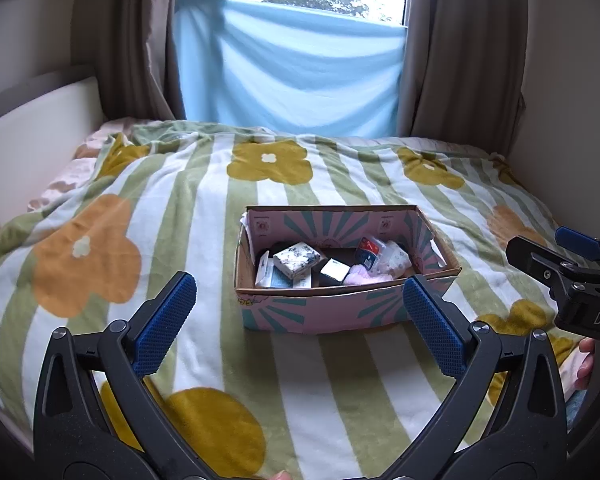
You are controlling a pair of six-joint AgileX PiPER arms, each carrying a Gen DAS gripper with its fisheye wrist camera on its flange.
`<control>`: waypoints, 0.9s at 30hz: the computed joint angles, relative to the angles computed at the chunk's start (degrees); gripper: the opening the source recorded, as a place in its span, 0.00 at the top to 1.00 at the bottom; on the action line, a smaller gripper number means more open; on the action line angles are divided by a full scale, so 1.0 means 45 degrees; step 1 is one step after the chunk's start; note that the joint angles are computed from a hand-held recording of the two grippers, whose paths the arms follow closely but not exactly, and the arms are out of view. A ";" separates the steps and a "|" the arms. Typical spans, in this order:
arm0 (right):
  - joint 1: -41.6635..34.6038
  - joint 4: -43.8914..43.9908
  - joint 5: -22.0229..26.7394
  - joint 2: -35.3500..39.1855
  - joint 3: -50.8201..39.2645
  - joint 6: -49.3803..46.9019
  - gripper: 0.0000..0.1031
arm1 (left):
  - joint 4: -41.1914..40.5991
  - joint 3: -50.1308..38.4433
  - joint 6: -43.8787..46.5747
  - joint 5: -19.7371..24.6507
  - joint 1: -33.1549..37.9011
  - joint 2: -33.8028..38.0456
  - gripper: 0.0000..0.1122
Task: Organize objects
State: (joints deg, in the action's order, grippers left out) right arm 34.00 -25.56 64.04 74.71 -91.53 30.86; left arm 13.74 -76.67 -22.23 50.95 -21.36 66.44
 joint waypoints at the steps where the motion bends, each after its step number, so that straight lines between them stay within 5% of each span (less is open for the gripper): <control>1: -0.0025 0.0028 -0.0009 -0.0027 0.0040 -0.0025 0.01 | -0.0048 0.0022 0.0054 -0.0007 0.0003 -0.0011 0.08; 27: 0.0115 -0.0020 -0.0029 -0.0073 0.0031 0.0044 0.01 | 0.0637 0.0172 -0.0434 -0.0104 -0.0426 -0.0237 0.08</control>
State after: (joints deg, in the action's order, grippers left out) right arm 34.52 -25.65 63.91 74.38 -91.39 31.05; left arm 16.61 -75.90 -24.19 50.48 -23.28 65.38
